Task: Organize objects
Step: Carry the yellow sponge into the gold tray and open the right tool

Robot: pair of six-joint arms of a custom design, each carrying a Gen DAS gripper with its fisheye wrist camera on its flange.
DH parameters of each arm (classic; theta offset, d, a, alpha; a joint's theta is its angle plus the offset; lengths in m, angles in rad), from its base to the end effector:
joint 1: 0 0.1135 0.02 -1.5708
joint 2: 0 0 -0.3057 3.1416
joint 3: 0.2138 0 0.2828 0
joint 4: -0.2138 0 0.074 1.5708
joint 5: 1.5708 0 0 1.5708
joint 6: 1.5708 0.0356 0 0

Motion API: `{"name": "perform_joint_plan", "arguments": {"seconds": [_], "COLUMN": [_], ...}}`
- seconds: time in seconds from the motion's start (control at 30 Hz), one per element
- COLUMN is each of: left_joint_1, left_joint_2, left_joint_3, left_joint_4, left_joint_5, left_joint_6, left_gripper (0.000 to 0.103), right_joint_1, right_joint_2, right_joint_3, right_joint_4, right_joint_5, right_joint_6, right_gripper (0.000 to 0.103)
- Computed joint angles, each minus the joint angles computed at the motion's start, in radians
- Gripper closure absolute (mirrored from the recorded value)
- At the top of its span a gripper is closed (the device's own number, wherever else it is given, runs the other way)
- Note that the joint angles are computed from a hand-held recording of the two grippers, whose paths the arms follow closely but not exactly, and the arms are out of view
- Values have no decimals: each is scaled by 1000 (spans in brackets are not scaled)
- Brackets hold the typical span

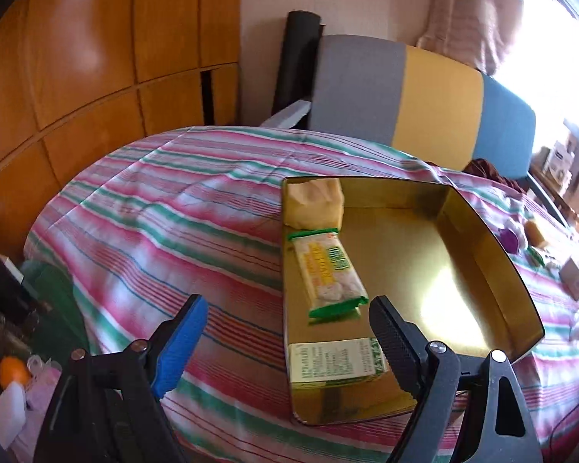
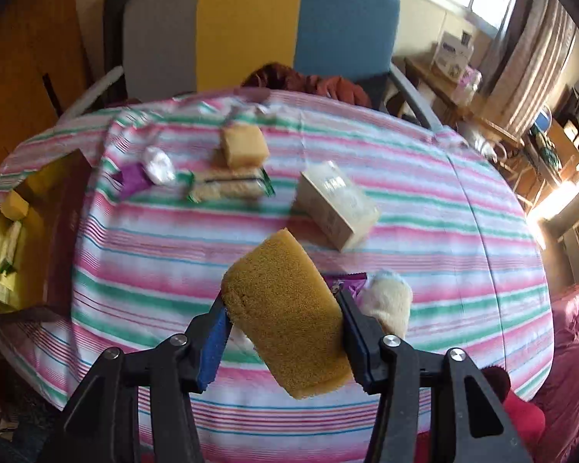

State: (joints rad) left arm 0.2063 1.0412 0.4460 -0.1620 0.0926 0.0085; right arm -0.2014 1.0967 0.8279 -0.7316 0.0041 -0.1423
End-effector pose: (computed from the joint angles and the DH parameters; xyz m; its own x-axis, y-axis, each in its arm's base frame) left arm 0.2039 0.0393 0.1969 -0.6735 -0.1323 -0.7273 -0.1325 0.9895 -0.0573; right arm 0.2175 -0.0446 0.2777 -0.8450 0.0278 -0.5340 0.0832 0.9933 -0.0800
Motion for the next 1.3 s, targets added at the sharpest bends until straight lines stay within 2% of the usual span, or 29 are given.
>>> {"name": "perform_joint_plan", "arguments": {"seconds": [0.2,0.3,0.37,0.5,0.57,0.67,0.87,1.13,1.3], "left_joint_1": [76,105,122,158,173,192,202,202,195], "left_joint_2": [-48,-63,-62,-38,-21,3,45,50,20], "left_joint_3": [-18,-22,-23,-23,-21,-20,-22,-24,-24], "left_joint_4": [-29,-35,-34,-21,-16,-6,15,24,13], "left_joint_5": [47,70,78,89,93,98,93,77,75], "left_joint_6": [16,27,35,40,41,45,49,39,38], "left_gripper": [17,17,17,17,17,17,17,15,14], "right_joint_1": [512,725,823,977,1020,1077,1123,1117,1124], "right_joint_2": [85,252,369,589,688,786,839,780,711], "right_joint_3": [105,163,203,311,369,429,442,352,305], "right_joint_4": [105,195,252,303,295,261,253,372,400], "right_joint_5": [67,85,74,128,143,227,254,244,273], "right_joint_6": [238,311,356,424,441,471,511,531,547], "right_gripper": [49,49,49,49,49,49,46,33,31]}}
